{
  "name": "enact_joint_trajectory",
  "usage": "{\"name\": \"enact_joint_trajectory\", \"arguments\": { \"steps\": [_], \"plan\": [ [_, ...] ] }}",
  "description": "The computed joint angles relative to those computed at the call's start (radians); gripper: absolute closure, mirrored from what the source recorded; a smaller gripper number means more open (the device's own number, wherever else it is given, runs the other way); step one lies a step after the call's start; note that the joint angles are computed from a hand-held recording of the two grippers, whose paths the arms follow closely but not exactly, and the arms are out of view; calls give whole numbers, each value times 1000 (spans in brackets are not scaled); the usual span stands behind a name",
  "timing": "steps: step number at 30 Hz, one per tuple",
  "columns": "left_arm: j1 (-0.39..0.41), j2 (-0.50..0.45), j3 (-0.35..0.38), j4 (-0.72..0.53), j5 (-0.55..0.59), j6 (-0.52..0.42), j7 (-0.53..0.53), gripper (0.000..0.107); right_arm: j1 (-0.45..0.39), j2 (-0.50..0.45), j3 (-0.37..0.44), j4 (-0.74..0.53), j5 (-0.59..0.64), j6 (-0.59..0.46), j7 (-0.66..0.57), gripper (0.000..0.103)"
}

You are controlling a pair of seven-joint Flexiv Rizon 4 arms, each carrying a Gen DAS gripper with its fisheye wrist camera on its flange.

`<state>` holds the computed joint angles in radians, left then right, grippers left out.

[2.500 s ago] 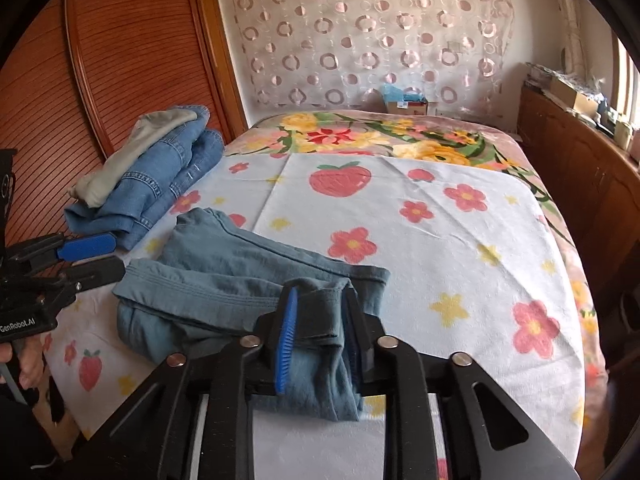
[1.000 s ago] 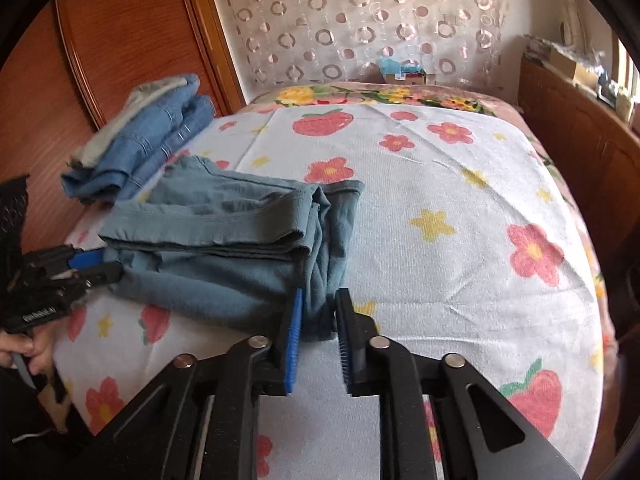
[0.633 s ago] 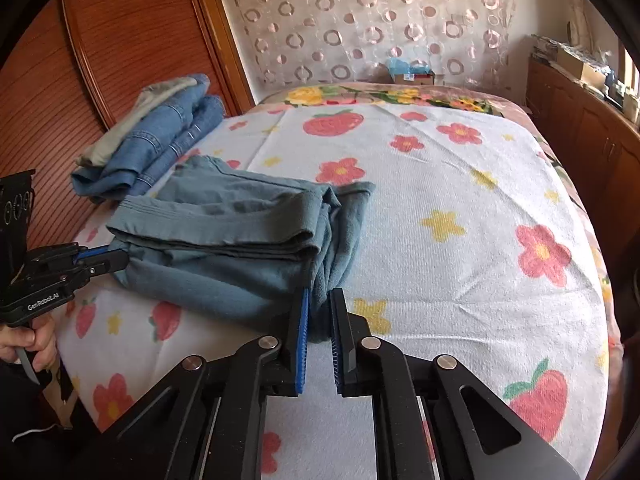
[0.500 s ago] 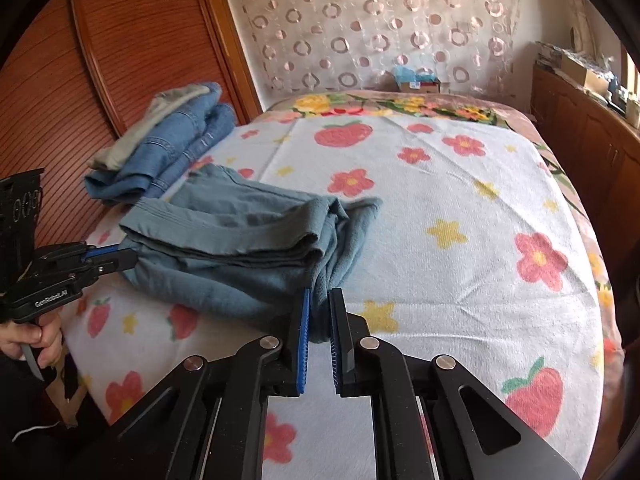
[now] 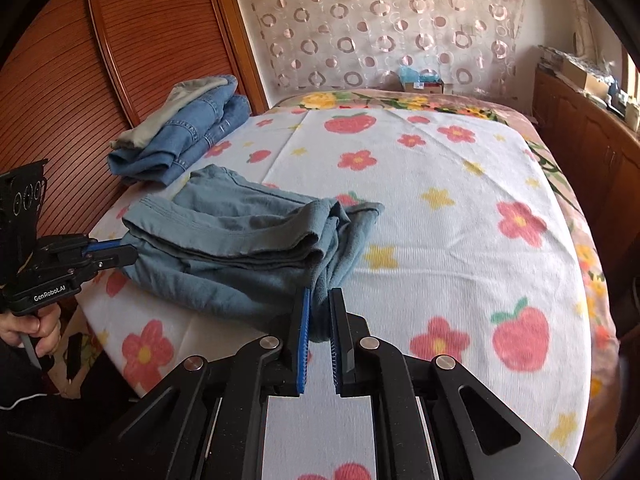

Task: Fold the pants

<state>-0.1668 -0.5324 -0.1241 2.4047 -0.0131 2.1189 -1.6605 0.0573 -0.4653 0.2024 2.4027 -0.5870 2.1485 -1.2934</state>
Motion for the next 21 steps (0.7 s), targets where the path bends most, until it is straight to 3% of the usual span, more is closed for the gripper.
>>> {"name": "enact_joint_trajectory", "arguments": {
  "steps": [8,11,15,21],
  "plan": [
    [-30,3,24,-7,-31,-27,15,95,53,22,-17,12,70,-9,-26,92],
    [-41,8,29,-11,-46,-42,27,91,80,31,-26,20,114,4,-58,91],
    [-4,8,3,-12,-24,-51,17,74,102,41,-31,27,156,12,-93,81],
    [-51,1,49,-26,-70,-77,44,70,105,32,-28,18,166,-8,-114,77]
  ]
}}
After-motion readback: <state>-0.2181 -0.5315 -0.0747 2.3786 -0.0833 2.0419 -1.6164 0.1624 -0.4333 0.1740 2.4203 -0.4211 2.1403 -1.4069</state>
